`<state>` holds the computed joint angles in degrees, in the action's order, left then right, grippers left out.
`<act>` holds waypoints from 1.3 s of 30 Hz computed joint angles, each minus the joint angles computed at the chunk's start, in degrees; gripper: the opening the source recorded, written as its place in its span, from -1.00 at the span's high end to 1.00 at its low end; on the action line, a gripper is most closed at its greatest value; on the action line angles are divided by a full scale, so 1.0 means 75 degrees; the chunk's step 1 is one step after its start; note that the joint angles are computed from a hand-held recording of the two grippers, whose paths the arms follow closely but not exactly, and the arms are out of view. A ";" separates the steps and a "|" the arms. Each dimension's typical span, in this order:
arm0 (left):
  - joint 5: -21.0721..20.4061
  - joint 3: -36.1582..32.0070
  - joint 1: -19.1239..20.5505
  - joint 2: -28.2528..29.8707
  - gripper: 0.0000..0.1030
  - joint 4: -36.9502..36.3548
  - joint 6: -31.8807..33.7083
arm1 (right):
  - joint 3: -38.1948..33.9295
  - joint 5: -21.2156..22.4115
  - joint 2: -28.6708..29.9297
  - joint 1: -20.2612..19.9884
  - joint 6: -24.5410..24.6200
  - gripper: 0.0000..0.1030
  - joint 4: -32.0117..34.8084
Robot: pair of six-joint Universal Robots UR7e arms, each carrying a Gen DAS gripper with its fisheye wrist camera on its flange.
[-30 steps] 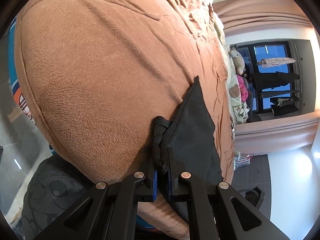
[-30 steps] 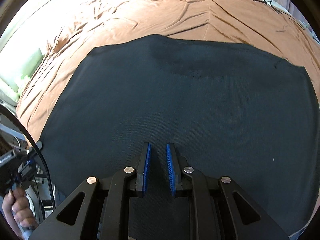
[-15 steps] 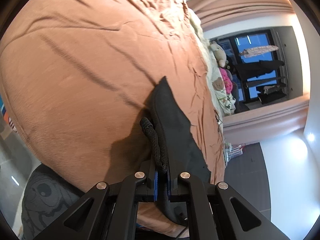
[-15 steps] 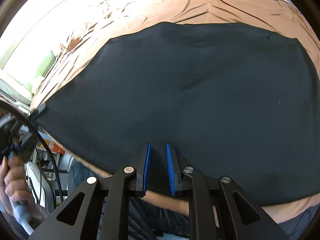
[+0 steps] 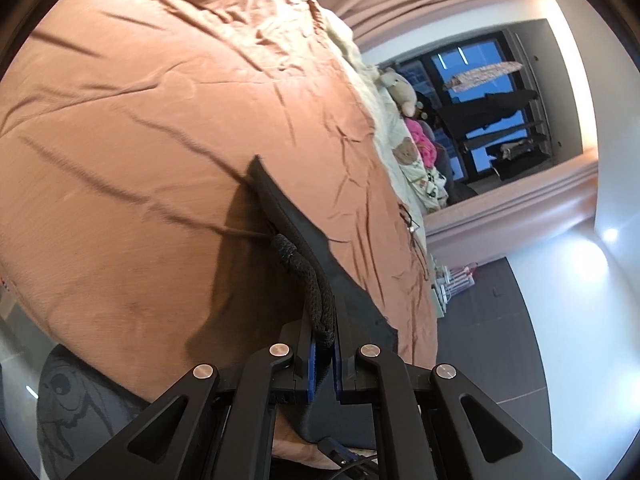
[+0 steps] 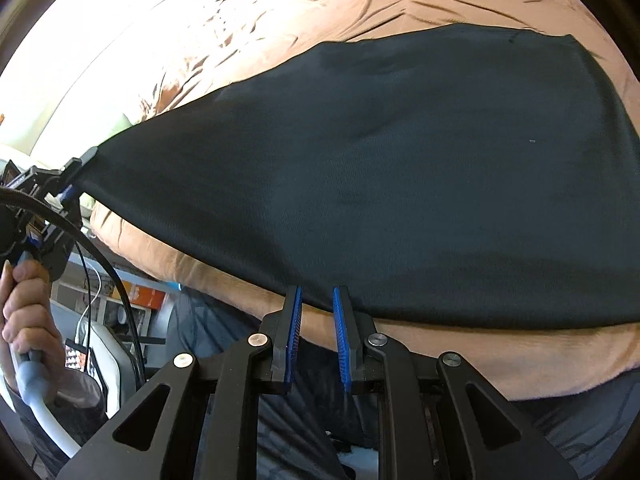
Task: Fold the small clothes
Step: 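Lay the edge down on the shirt and open the right gripper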
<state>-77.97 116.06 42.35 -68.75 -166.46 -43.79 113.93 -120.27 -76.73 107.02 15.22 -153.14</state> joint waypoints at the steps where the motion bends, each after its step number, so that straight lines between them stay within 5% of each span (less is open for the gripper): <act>1: -0.0013 -0.0056 -0.0042 0.0031 0.89 0.0024 0.0028 | 0.0054 -0.0033 -0.0072 -0.0001 -0.0034 0.74 -0.0041; 7: -0.0213 -0.0494 -0.0250 0.0347 0.89 0.0157 0.0241 | 0.0379 -0.0102 -0.0613 0.0094 -0.0262 0.69 -0.0249; 12: -0.0384 -0.0814 -0.0436 0.0638 0.89 0.0227 0.0420 | 0.0727 -0.0540 -0.1027 0.0262 -0.0584 -0.05 -0.0870; 39: -0.1635 -0.2297 -0.1151 0.2791 0.89 0.0906 0.0838 | 0.2353 -0.1520 -0.3224 0.0305 0.0186 -0.06 -0.1863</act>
